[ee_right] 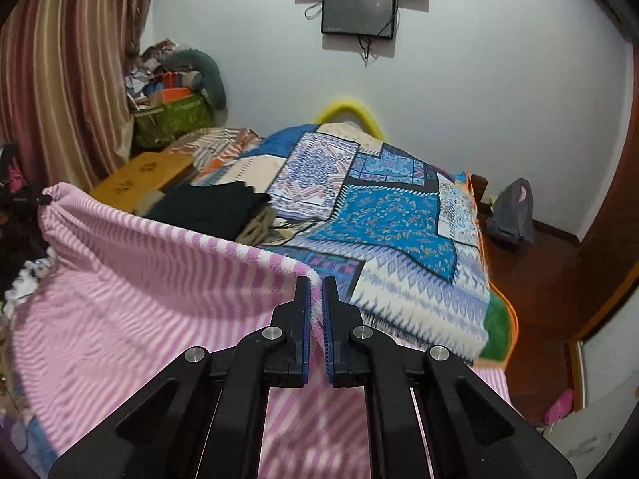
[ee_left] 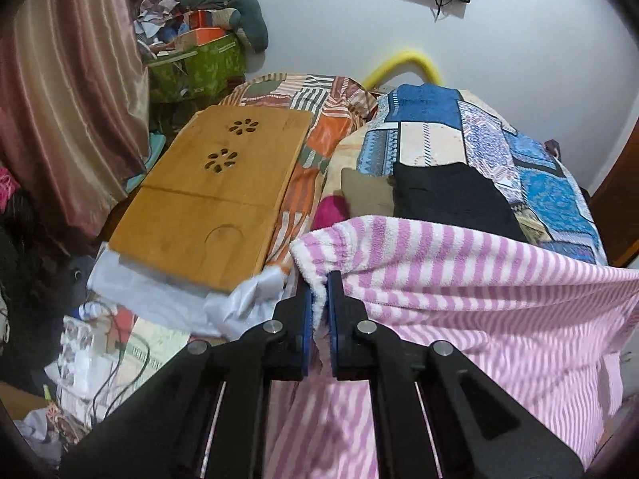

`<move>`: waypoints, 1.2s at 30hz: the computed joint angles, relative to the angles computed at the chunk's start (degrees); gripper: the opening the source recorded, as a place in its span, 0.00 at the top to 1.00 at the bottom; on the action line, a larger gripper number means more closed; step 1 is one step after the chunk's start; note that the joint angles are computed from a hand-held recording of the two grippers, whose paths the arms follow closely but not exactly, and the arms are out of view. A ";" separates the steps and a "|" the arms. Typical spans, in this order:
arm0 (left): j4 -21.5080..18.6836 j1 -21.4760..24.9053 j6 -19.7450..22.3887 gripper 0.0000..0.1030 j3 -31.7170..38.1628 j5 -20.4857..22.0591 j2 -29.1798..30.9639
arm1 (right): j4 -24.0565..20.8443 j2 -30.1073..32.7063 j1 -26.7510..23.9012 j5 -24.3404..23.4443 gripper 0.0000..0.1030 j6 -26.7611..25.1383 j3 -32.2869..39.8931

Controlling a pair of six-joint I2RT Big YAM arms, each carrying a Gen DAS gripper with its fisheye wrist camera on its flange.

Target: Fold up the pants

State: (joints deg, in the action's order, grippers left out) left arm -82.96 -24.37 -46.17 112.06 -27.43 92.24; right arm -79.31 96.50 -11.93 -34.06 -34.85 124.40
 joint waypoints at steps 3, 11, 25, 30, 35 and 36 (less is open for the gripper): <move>-1.43 -2.66 -2.42 0.94 -3.71 -1.12 -4.02 | -2.07 -3.69 -1.63 -1.31 0.95 -1.65 -3.20; -3.46 -11.15 -8.12 0.94 -13.64 -4.37 -12.62 | -6.14 -12.80 -7.62 -4.61 0.97 -6.59 -13.32; -2.27 -18.97 -20.49 0.94 -29.79 -2.53 -19.29 | -4.46 -18.16 -10.32 0.13 0.93 -8.99 -26.43; -1.58 -18.31 -21.43 0.95 -31.43 -1.36 -18.59 | -2.10 -15.47 -8.78 3.44 0.48 -6.20 -28.89; -1.97 -17.37 -21.42 0.94 -31.80 -0.81 -17.28 | 1.80 -14.34 -5.78 8.36 0.48 -7.36 -31.15; -2.19 -17.28 -21.36 0.94 -31.71 -0.82 -16.98 | 2.90 -14.08 -5.01 9.33 0.47 -8.12 -31.32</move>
